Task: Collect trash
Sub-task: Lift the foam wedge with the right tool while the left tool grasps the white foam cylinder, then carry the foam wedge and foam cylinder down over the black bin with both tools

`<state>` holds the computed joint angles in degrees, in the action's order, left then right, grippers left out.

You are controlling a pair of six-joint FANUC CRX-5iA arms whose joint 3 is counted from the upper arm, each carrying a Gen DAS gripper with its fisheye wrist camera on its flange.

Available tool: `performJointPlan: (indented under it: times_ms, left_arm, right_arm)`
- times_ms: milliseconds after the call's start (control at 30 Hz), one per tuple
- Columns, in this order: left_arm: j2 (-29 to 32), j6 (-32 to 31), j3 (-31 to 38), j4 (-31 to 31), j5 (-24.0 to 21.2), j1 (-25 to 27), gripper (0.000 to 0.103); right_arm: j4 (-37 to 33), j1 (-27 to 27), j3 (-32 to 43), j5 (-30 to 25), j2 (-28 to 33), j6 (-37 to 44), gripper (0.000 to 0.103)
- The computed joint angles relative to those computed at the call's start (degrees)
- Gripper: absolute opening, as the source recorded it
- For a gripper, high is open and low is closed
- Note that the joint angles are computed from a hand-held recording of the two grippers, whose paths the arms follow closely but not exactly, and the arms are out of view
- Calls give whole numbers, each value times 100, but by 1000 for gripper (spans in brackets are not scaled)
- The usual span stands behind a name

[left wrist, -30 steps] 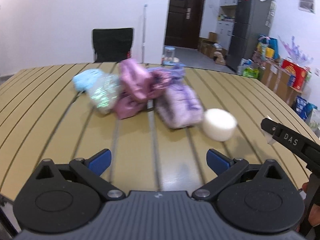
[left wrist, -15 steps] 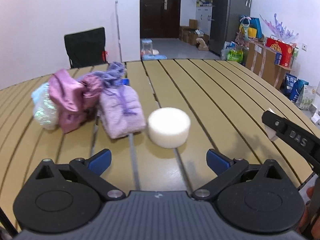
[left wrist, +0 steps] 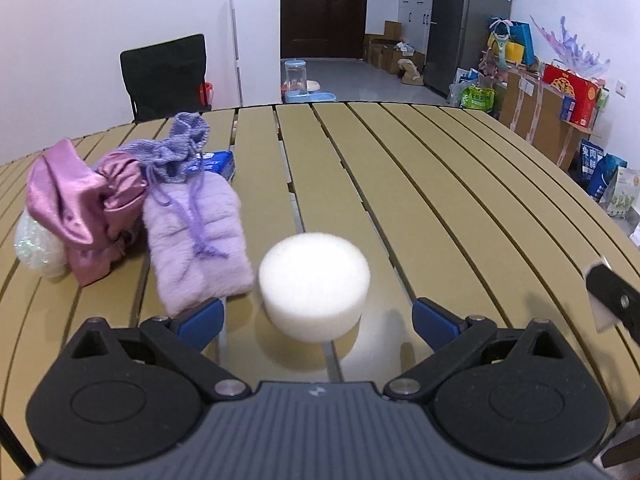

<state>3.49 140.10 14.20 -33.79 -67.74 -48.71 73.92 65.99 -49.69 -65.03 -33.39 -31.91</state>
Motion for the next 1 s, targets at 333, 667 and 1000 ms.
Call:
performJointPlan:
  times_ms: [333,667,1000]
  left_arm:
    - [148,86,93,210,150,223,66]
    - [66,90,107,10,17,87,57]
    - [-389,250,-199,-190,-118,-173,57]
  right_arm:
    - [-2,-210,-84,147,-66,10,30]
    - [37,-177,-82,281,-61,45,30]
    - [240,93,-126,348,-141,64,30]
